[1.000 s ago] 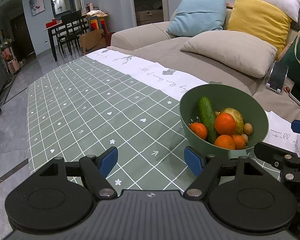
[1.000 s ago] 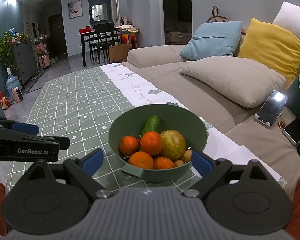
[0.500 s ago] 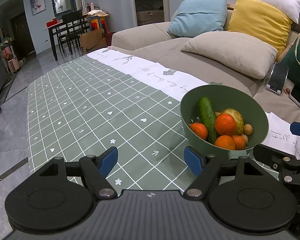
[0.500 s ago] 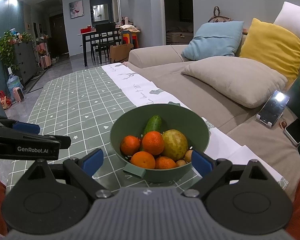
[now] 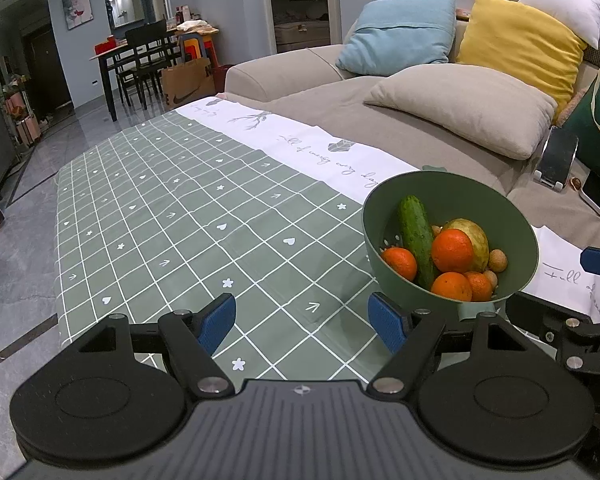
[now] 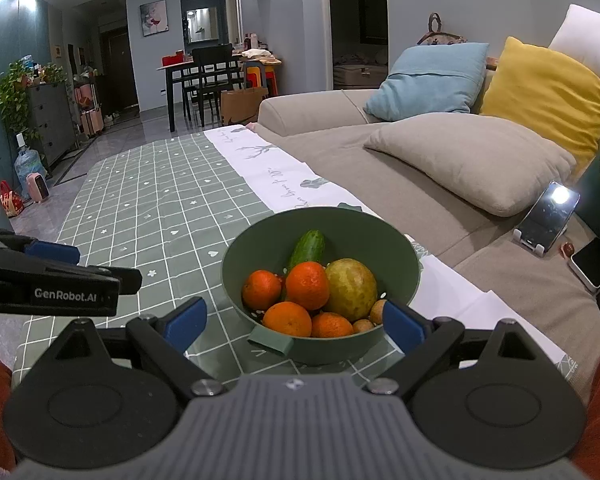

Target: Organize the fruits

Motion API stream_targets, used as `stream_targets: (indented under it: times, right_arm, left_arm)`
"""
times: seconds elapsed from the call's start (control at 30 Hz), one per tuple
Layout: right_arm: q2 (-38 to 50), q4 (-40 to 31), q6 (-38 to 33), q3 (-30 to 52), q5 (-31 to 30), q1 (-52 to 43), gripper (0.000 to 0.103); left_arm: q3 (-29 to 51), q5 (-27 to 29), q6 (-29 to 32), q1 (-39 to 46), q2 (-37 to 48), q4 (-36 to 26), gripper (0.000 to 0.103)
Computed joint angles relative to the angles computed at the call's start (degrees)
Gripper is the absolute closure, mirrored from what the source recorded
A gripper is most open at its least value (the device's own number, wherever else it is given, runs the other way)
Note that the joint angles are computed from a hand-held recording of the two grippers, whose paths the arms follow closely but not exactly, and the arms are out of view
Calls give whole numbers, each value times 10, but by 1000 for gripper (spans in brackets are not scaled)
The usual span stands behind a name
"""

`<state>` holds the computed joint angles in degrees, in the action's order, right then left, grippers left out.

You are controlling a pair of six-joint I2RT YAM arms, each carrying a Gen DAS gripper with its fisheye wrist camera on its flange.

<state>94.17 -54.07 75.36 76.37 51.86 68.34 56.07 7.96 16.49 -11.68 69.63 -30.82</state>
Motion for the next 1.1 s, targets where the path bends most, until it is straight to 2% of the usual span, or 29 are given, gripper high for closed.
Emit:
stream_targets:
  times: [1.1]
  right_arm:
    - [0,6,-2,-2,-9,-2,12]
  left_arm:
    - [3,-5,-12,-3,-6,-6,15]
